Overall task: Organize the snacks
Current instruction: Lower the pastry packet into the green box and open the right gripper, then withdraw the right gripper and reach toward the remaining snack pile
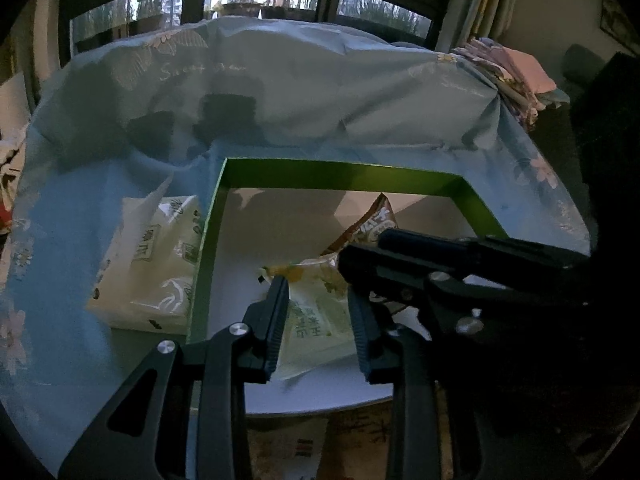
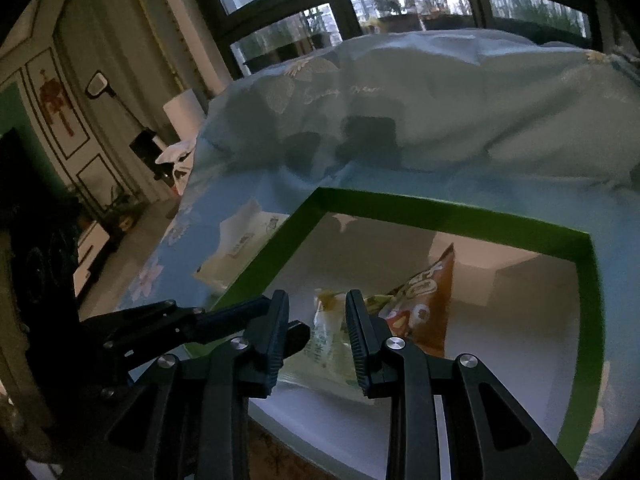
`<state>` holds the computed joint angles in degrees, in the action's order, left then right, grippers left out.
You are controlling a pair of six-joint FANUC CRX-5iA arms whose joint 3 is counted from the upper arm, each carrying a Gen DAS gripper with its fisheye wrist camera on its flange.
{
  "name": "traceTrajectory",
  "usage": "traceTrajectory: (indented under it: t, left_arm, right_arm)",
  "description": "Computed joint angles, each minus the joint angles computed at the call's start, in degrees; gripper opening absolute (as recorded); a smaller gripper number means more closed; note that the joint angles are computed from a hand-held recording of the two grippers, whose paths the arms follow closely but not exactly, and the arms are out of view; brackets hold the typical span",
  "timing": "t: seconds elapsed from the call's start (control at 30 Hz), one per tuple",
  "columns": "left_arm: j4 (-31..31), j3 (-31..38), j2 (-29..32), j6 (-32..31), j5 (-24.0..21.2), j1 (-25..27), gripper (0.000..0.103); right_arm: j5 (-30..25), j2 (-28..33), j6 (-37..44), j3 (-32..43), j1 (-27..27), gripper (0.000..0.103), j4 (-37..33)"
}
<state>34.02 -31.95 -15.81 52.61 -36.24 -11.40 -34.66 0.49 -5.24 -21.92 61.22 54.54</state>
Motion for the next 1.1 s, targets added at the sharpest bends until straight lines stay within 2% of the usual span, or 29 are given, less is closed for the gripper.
traceTrajectory:
  t: [0.03,0.1,0.17,0.27,0.37,0.47,0.6,0.67,0.77,0.9,1.03,1.1]
  left_arm:
    - [-0.77,-0.02,-0.32,0.57,0.36,-0.10,0.034]
    - [-1.40,-0.17,-0.94,0.89,0.91,-0.25,0.045]
    - [-2.40,-0.30,-1.66,1.61,1.70,-0.46,0.049]
    - [-4.73,-0.28,-2.72,3.23,2.52,-0.95,0.049]
    - [-6.63,-0.55,-4.18,4.46,3.80,-1.50,0.062]
    - [-7.16,-1.15,-5.71,4.71,4.71,-1.73,0.068]
    - [-11.90,-0.77,-7.63,8.73,5.50,-2.42,0.078]
    - [-13.94,-0.79,-8.73,10.57,5.92,-2.76,0.083]
    - [-16.74,-0.65,-10.02,13.13,6.23,-3.13,0.088]
    - [-21.40,-0.41,-12.06,17.72,5.51,-3.43,0.089]
    - [-22.51,-1.04,-14.03,19.11,4.46,-3.05,0.090]
    - [-22.73,-1.55,-15.03,19.55,3.91,-2.76,0.102]
  right_arm:
    - [-0.35,-0.33,-0.70,-0.27,0.16,0.030,0.54]
    - [-1.47,-0.82,-1.97,-0.60,0.56,0.037,1.44]
    - [-2.56,-1.53,-4.02,-1.33,0.93,0.044,3.08]
    - [-2.98,-3.13,-6.88,-2.88,1.40,0.045,5.15]
    - [-4.27,-4.38,-8.81,-3.80,2.30,0.048,6.73]
    - [-5.59,-5.81,-11.92,-5.19,3.27,0.056,8.93]
    - [-7.65,-7.56,-14.82,-6.50,4.68,0.057,11.06]
    - [-9.27,-8.18,-15.63,-6.82,5.52,0.062,11.52]
    - [-11.60,-9.21,-17.28,-7.52,6.89,0.065,12.43]
    - [-16.49,-10.04,-18.35,-7.63,9.85,0.073,11.73]
    - [-19.60,-11.19,-20.21,-8.50,12.60,0.076,11.10]
    - [-20.44,-11.64,-20.90,-8.78,13.84,0.077,10.21]
